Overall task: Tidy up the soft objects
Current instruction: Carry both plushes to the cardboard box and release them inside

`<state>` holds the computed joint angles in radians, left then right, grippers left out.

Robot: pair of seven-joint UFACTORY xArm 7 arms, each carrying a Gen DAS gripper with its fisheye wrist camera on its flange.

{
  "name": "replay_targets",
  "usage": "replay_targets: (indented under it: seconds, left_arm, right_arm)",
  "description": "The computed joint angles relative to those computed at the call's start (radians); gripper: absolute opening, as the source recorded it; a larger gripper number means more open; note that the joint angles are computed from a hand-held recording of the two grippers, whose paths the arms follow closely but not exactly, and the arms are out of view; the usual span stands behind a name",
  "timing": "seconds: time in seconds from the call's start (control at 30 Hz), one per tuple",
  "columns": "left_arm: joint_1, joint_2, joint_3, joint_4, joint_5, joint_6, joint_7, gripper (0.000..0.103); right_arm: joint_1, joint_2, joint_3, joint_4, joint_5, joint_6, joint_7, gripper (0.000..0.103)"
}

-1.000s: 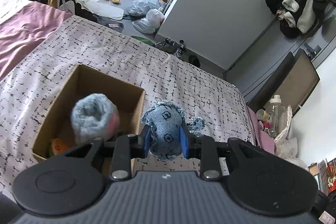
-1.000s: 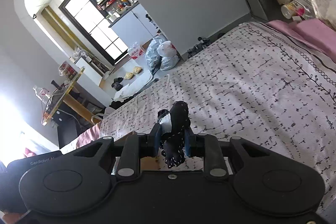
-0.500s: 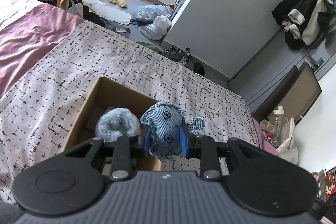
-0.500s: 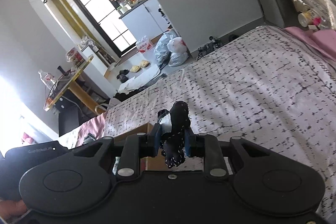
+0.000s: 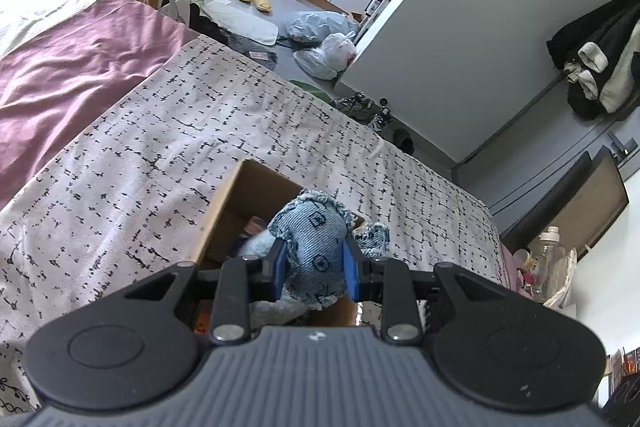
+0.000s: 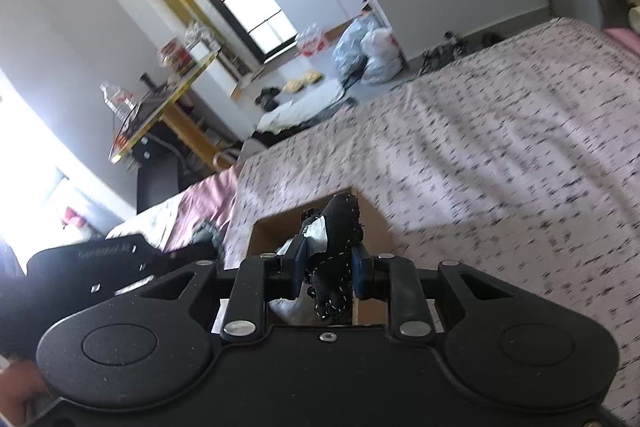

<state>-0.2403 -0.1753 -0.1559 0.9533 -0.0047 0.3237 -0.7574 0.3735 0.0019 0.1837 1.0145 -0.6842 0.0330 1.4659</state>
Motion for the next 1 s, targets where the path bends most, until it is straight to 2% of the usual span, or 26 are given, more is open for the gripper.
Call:
replay_targets:
  seconds: [0.13,0.3,0.37,0.43,0.47,0.5,0.73,1.0]
  left_arm:
    - [-0.004,0.001,0.015,-0.007,-0.03,0.001,0.025,0.028]
    - [-0.003,-0.002,0.024,-0.023,-0.058,0.003,0.051,0.028]
    - [-0.001,-0.005,0.028,-0.03,-0.067,0.005,0.059,0.028]
    - [0.005,-0.009,0.029,-0.035,-0.069,0.006,0.06,0.028]
    - [0.007,-0.01,0.029,-0.037,-0.069,0.007,0.059,0.028]
    - [0.01,-0.012,0.029,-0.038,-0.068,0.008,0.059,0.028]
    - [0.019,0.002,0.031,-0.024,-0.066,0.016,0.065,0.028]
    - [0.003,0.072,0.019,0.057,-0.057,0.03,0.075,0.029]
  right_arm:
    - [0.03,0.041,0.013,0.02,0.132,0.01,-0.124,0.024]
    - [0.082,0.076,-0.01,0.046,0.205,0.031,-0.193,0.024]
    - [0.097,0.085,-0.012,0.055,0.24,0.041,-0.232,0.028]
    - [0.104,0.097,-0.007,0.067,0.291,0.061,-0.281,0.043]
    - [0.114,0.099,-0.014,0.071,0.298,0.07,-0.281,0.05]
    - [0.129,0.1,-0.031,0.073,0.275,0.075,-0.258,0.051]
    - [0.134,0.075,-0.059,0.046,0.228,0.072,-0.197,0.053]
    - [0.079,0.042,-0.042,0.004,0.236,0.061,-0.195,0.053]
